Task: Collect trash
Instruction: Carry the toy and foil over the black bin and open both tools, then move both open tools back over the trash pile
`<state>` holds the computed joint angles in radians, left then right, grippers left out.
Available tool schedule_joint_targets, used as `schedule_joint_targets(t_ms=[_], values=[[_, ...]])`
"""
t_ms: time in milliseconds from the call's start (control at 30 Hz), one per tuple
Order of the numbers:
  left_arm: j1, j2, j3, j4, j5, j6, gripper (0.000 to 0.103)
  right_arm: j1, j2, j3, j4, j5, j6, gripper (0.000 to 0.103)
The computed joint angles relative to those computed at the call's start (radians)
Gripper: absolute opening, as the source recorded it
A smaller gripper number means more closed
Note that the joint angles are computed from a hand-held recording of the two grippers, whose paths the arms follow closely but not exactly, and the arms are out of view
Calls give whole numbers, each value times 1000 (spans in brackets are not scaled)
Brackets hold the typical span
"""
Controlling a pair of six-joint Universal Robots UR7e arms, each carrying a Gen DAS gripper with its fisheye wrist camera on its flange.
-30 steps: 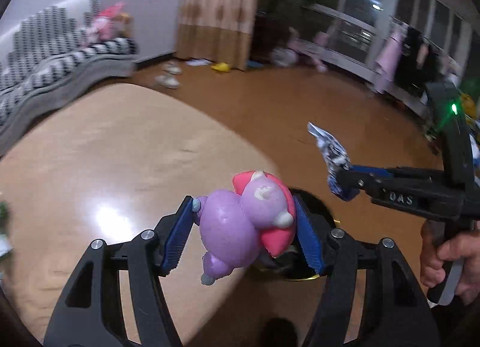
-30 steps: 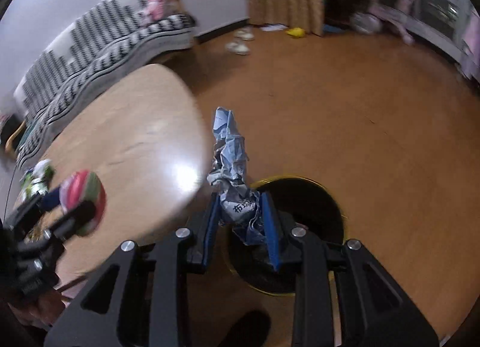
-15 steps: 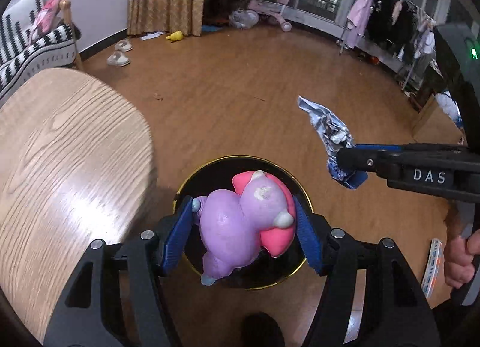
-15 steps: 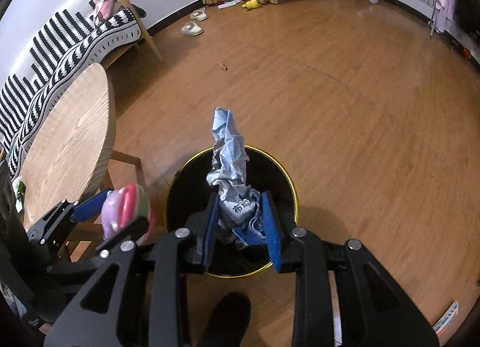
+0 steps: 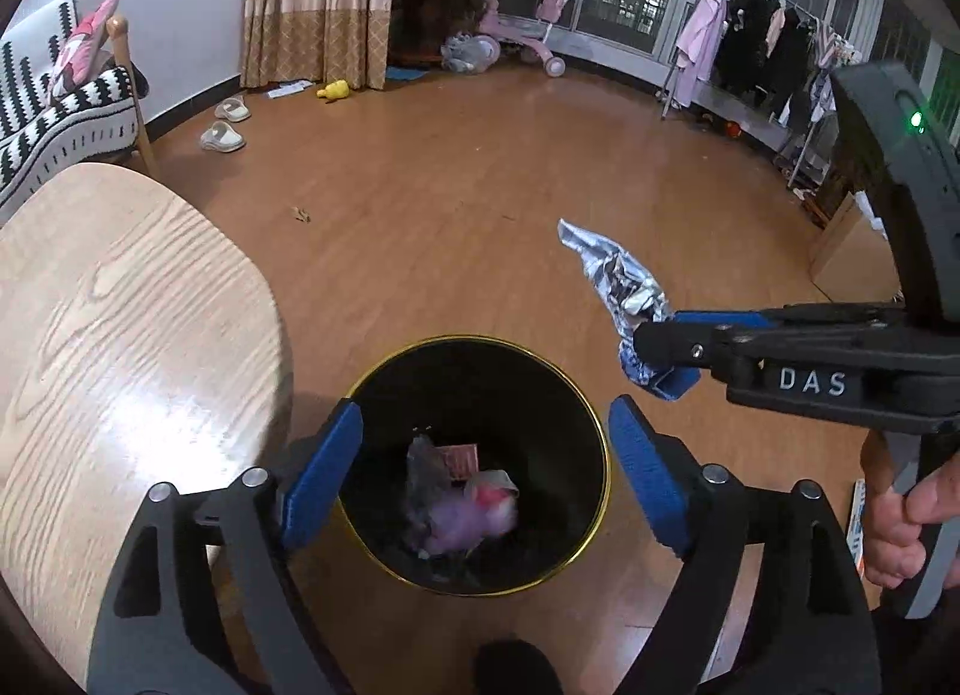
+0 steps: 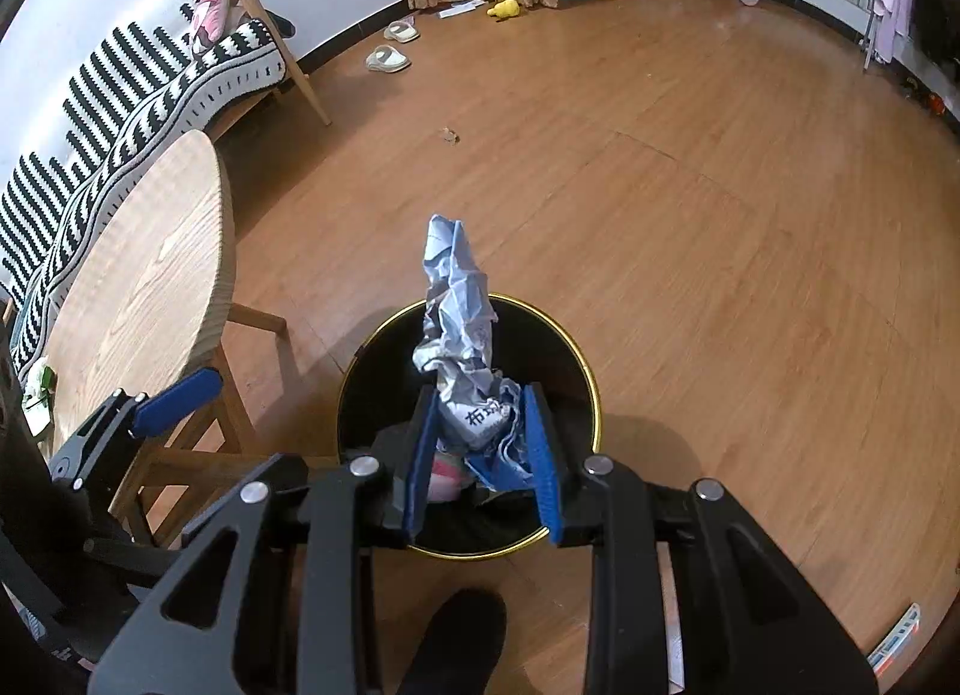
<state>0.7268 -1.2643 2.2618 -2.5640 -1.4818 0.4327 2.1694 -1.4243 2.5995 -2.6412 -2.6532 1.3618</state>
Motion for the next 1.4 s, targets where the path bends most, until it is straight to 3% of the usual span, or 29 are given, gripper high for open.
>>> schedule_joint_targets(t_ms=[333, 400, 467, 500, 700, 833, 933, 1033, 1200, 1400], values=[[26, -126, -40, 95, -16, -8, 86, -38, 52, -29, -55, 57, -75, 31], [43, -146, -65, 119, -15, -19, 87, -40, 61, -39, -54, 64, -84, 37], [56, -158, -88, 140, -5, -34, 89, -37, 68, -66, 9, 61, -52, 67], [68, -166, -104, 151, 5, -40, 89, -28, 74, -80, 39, 46, -29, 72], [130, -207, -184, 203, 84, -53, 89, 7, 151, -184, 73, -1, -44, 74], [186, -231, -240, 220, 139, -43, 90, 34, 277, -298, -58, -26, -199, 76], [240, -243, -293, 228, 210, -30, 91, 51, 424, -439, -227, -15, -429, 77], [302, -242, -360, 235, 269, 0, 91, 54, 556, -597, -317, 28, -610, 77], [419, -230, -478, 218, 332, 64, 91, 63, 764, -883, -332, 153, -843, 77], [569, -156, -684, 215, 394, 49, 91, 61, 964, -1176, -234, 286, -979, 77]])
